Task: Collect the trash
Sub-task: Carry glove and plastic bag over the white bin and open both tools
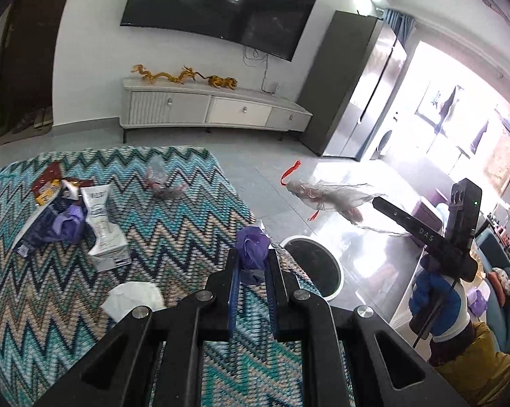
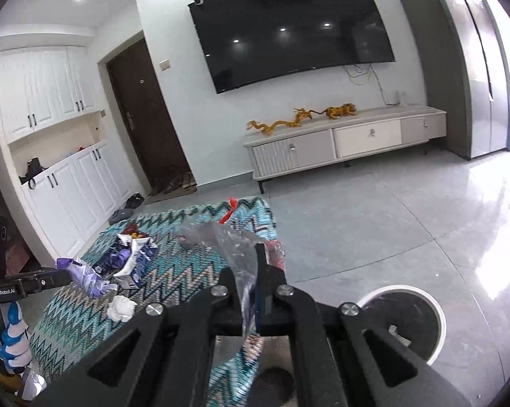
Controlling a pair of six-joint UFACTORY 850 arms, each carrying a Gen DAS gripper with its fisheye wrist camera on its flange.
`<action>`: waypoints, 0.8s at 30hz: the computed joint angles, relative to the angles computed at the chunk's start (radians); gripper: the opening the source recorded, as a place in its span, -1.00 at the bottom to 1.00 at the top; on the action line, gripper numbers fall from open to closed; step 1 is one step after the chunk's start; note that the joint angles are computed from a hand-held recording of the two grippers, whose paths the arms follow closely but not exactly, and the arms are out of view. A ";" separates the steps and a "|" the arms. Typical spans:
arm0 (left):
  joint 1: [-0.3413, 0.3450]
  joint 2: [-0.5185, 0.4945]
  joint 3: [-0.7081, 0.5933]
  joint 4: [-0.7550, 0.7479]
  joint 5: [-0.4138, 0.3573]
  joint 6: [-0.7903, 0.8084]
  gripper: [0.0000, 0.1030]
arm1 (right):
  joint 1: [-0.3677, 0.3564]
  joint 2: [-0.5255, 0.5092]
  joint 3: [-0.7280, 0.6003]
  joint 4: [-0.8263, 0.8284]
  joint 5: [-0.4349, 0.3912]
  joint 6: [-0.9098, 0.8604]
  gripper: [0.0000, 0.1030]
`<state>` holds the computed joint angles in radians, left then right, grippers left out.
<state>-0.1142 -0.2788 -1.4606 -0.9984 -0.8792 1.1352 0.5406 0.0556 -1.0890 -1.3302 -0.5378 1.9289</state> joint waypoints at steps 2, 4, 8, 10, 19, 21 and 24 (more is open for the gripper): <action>-0.054 -0.020 -0.024 0.039 0.004 -0.029 -0.73 | -0.020 0.047 0.071 -0.008 -0.009 0.056 -0.97; -0.111 -0.051 -0.057 0.075 0.004 -0.060 -0.73 | -0.045 0.083 0.134 0.001 -0.012 0.097 -0.97; -0.211 -0.130 -0.132 0.140 -0.005 -0.134 -0.73 | -0.109 0.134 0.246 0.010 0.021 0.180 -0.97; -0.258 -0.174 -0.174 0.170 -0.007 -0.178 -0.73 | -0.147 0.141 0.284 0.020 0.047 0.198 -0.97; -0.414 -0.394 -0.404 0.309 -0.032 -0.369 -0.73 | -0.306 0.080 0.378 -0.013 0.183 0.292 -0.95; -0.436 -0.445 -0.460 0.339 -0.042 -0.410 -0.73 | -0.337 0.050 0.385 -0.025 0.209 0.307 -0.94; -0.456 -0.498 -0.516 0.363 -0.060 -0.453 -0.60 | -0.365 0.000 0.392 -0.084 0.237 0.389 -0.90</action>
<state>-0.5701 -0.7769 -1.9769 -0.6349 -0.9392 0.6827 0.1756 0.0558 -0.6970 -1.4147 -0.3011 2.3176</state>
